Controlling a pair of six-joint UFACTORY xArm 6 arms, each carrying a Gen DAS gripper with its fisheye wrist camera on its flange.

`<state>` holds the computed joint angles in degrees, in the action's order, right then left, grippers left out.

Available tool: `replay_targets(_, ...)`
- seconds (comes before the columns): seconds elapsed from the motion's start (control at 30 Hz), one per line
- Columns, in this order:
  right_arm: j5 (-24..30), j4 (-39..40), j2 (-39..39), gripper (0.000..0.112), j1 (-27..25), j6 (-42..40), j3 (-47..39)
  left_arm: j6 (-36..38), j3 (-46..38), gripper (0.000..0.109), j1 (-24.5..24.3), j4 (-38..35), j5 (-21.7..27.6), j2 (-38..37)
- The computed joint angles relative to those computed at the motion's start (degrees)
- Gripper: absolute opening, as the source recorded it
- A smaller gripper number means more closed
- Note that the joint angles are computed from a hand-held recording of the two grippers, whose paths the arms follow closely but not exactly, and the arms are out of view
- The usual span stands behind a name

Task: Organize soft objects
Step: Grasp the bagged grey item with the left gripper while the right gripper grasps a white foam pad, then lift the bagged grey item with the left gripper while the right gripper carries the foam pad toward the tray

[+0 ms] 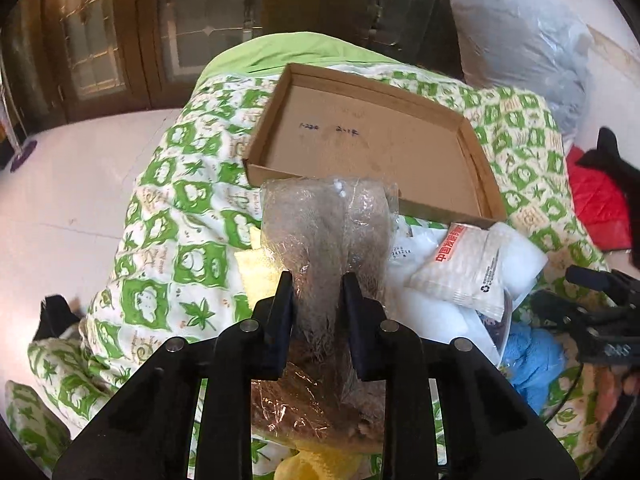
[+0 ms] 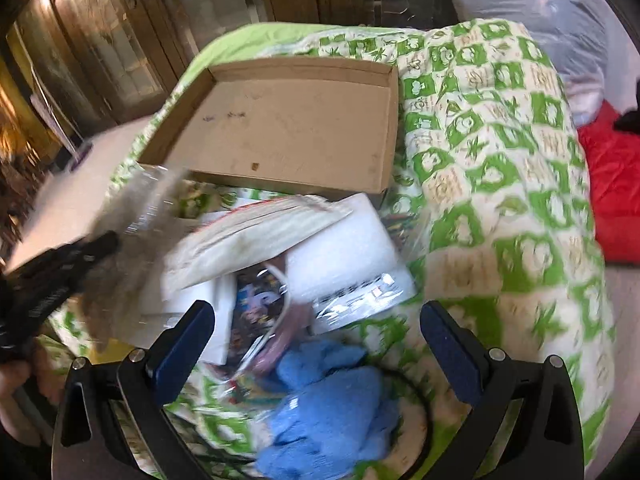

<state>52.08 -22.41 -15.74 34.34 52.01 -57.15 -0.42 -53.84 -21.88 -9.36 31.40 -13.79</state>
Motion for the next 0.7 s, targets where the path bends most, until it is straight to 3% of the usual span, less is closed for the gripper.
replay_targets(0.1, 1.14, 0.62, 2.19, 0.095, -1.28, -3.12, -1.7, 0.43, 0.28, 0.023, 0.19, -1.15, -0.37, -0.24)
replay_targets(0.4, -1.3, 2.1, 7.36, 0.093, -2.68, -8.18, -3.48, -0.9, 1.18, 0.023, -0.55, 2.68, -1.9, -0.68)
replay_targets(0.53, -4.98, 4.11, 8.31, 0.082, -3.72, -8.56, -2.49, -0.76, 1.1, 0.023, -0.72, 2.9, -1.76, -0.49)
replay_targets(0.7, -5.6, 4.91, 7.66, 0.067, -4.1, -8.84, -2.19, -1.46, 1.34, 0.023, -1.29, 4.53, -1.92, -0.6)
